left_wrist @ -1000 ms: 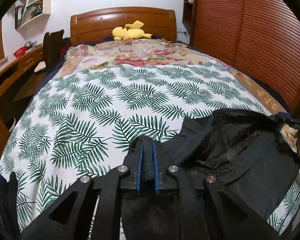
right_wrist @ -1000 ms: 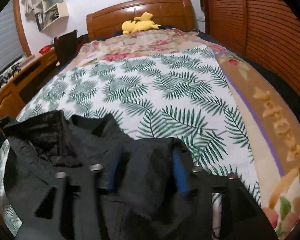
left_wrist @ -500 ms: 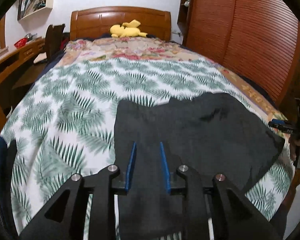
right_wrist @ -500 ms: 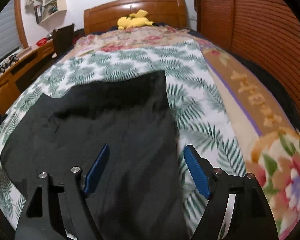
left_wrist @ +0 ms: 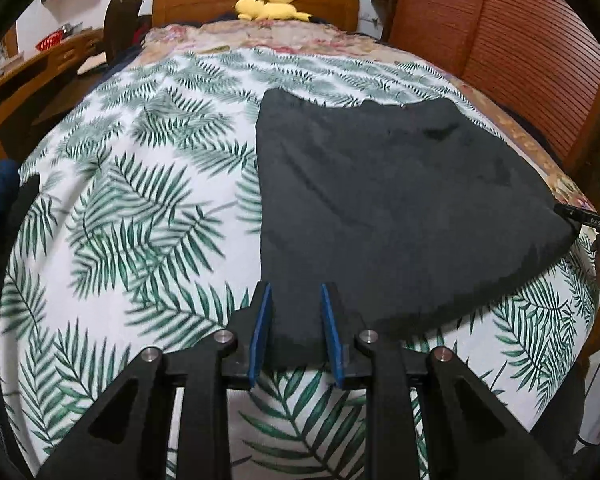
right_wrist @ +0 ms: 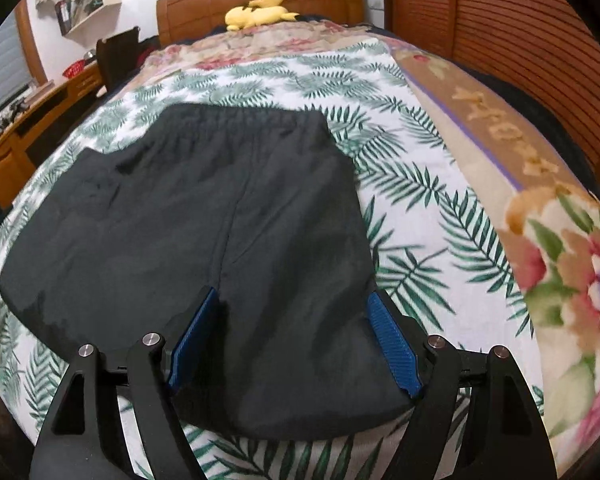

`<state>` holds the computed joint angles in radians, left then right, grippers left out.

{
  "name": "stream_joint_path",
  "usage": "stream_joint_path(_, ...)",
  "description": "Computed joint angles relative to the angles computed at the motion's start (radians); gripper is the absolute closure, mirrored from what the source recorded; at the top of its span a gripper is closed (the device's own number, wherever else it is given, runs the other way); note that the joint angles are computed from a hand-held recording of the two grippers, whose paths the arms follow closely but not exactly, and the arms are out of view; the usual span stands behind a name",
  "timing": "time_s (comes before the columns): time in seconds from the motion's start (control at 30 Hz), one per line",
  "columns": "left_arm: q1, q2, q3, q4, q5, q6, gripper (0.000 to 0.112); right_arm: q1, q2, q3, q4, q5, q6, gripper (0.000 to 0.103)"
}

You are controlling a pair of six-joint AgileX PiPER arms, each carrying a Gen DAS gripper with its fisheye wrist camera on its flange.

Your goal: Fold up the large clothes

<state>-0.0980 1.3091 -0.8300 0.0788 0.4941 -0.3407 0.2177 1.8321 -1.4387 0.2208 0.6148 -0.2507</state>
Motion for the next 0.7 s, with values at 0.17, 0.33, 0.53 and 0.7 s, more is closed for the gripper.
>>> stream_joint_path(0.17,-0.017,0.006,0.012,0.064,-0.001,-0.065,0.087,-0.017,0.016,0.010,-0.004,-0.013,0.006,0.024)
stream_joint_path(0.33,-0.008,-0.005,0.022,0.064,0.008,-0.077,0.085,-0.056,0.028,0.024,0.084,-0.006,-0.051,0.023)
stream_joint_path(0.53,-0.005,-0.011,0.042,0.052,0.009,-0.076,0.082,-0.093,0.025,0.052,0.214,0.015,-0.148,0.022)
stream_joint_path(0.7,0.010,0.019,0.056,0.016,-0.028,-0.065,0.080,-0.117,0.026,0.051,0.309,0.068,-0.232,0.031)
